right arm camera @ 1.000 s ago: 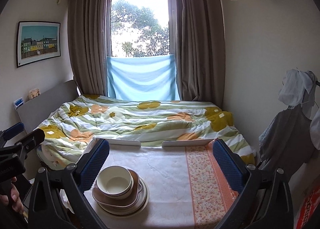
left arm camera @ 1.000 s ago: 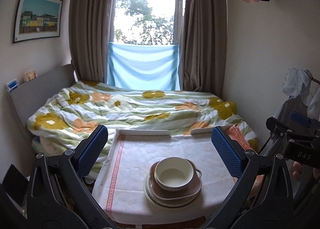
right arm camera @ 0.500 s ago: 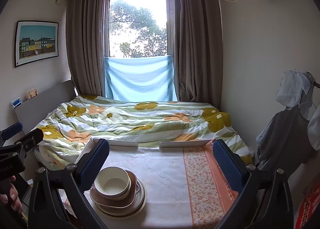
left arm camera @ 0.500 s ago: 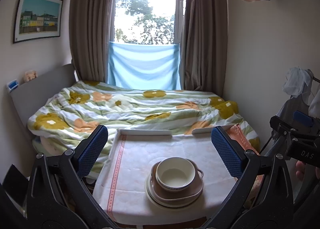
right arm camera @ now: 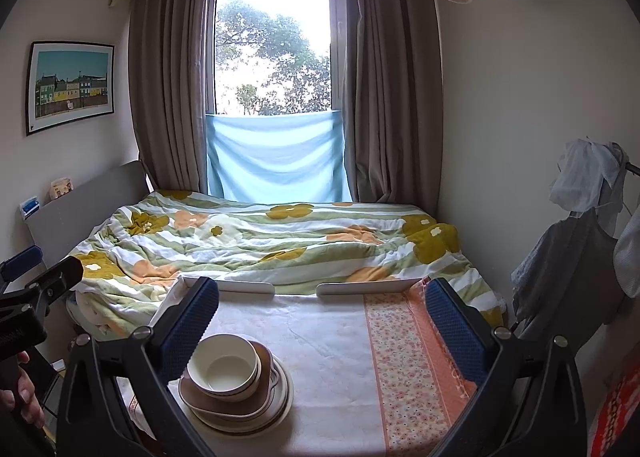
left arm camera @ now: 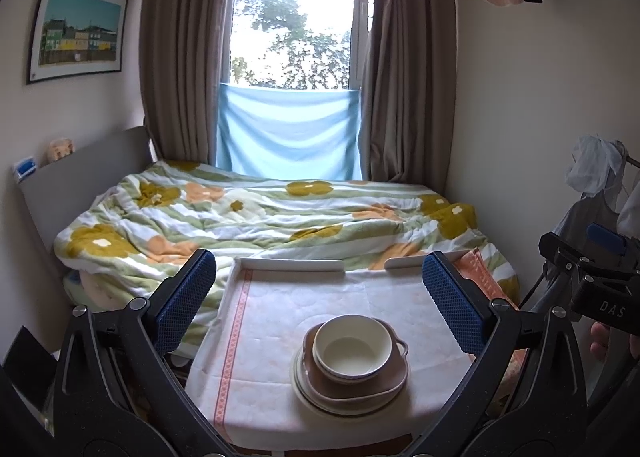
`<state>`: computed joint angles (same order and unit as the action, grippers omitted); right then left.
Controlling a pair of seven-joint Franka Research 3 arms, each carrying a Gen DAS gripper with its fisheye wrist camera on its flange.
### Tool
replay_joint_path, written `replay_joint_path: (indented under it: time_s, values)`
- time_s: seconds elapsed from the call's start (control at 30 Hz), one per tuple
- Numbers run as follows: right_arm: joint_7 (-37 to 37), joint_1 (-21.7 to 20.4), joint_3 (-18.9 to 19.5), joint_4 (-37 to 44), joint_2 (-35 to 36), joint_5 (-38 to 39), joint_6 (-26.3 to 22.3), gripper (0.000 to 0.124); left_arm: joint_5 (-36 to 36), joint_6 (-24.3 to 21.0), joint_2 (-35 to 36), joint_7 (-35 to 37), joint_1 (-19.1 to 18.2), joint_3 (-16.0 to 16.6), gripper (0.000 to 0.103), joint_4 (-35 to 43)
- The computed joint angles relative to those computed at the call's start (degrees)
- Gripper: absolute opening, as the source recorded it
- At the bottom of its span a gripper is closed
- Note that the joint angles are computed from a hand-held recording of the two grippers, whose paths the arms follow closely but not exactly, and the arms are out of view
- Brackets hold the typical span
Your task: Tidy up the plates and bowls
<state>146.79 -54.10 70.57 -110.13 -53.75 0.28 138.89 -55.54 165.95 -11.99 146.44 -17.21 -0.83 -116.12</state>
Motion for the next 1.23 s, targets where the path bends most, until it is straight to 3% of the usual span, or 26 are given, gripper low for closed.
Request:
replay_joint_path:
  time_s: [0.77, 0.93, 1.23]
  values:
    - [-0.9, -1.8, 0.5, 1.3, -1.2, 1.5, -0.9, 0.103, -1.4, 0.0, 0.2, 1.7, 0.6, 0.0, 0.103, 0.2]
    - [-1.4, -2.6, 0.8, 1.9, -1.7, 2.3, -1.0, 0.103, -1.9, 2.5, 0.5, 2.8, 0.2, -0.3, 0.103, 0.0]
    - [-2.0, -4.7, 1.6, 3.3, -2.9, 4.7, -1.7, 0.103, -9.0, 6.0, 2.0, 10.0, -1.1, 0.3, 0.103, 1.6]
